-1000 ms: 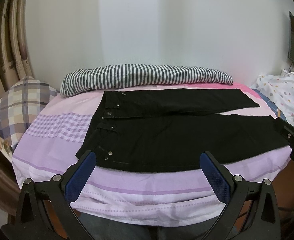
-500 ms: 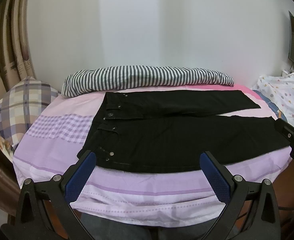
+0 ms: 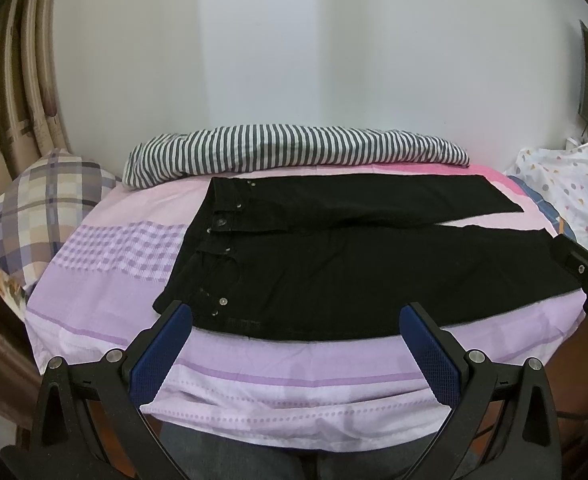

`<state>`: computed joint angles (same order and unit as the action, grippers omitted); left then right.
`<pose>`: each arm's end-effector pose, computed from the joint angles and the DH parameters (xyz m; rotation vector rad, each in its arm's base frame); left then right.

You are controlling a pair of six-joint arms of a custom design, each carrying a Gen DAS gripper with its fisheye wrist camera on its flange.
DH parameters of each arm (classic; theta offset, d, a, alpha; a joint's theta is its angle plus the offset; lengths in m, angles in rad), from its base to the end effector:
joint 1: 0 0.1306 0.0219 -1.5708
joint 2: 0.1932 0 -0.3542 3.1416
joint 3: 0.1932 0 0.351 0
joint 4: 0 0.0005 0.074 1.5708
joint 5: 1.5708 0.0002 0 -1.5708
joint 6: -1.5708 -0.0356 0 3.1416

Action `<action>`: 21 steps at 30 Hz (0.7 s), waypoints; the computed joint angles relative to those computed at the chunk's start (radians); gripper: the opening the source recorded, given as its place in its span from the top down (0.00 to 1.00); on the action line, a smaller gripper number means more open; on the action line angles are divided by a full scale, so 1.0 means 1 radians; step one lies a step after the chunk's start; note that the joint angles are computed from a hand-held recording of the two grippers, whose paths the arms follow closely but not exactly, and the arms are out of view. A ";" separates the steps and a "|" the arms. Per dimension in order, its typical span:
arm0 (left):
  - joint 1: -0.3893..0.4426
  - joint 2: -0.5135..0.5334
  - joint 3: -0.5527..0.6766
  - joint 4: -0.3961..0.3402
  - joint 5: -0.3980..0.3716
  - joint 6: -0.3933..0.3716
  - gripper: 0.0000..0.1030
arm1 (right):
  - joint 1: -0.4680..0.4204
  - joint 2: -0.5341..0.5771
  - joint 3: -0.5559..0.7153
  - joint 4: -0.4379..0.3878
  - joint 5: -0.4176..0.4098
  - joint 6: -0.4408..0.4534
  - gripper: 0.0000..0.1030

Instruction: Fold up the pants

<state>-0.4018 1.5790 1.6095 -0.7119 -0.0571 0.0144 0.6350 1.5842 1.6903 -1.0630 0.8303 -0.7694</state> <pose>0.4871 -0.2053 0.4192 0.4041 2.2193 -0.1591 0.4183 0.2750 0.4342 0.4436 2.1227 -0.2830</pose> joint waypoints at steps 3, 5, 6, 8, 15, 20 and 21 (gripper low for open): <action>0.002 0.015 0.013 -0.016 -0.001 -0.001 0.00 | -0.009 -0.002 -0.011 0.010 -0.037 -0.022 0.00; 0.004 0.029 0.029 -0.033 0.002 0.001 0.00 | -0.016 -0.004 -0.018 0.019 -0.053 -0.026 0.00; 0.006 0.041 0.042 -0.050 0.004 0.003 0.00 | -0.024 -0.003 -0.018 0.020 -0.069 -0.029 0.00; 0.010 0.064 0.069 -0.078 0.014 0.009 0.00 | -0.033 -0.002 -0.025 0.034 -0.091 -0.030 0.00; 0.046 0.167 0.204 -0.195 0.102 0.044 0.00 | -0.097 0.010 -0.044 0.082 -0.206 -0.018 0.00; 0.082 0.284 0.386 -0.295 0.135 0.057 0.00 | -0.149 0.041 0.013 0.055 -0.300 -0.019 0.00; 0.094 0.325 0.458 -0.331 0.141 0.061 0.01 | -0.165 0.051 0.032 0.056 -0.328 0.000 0.00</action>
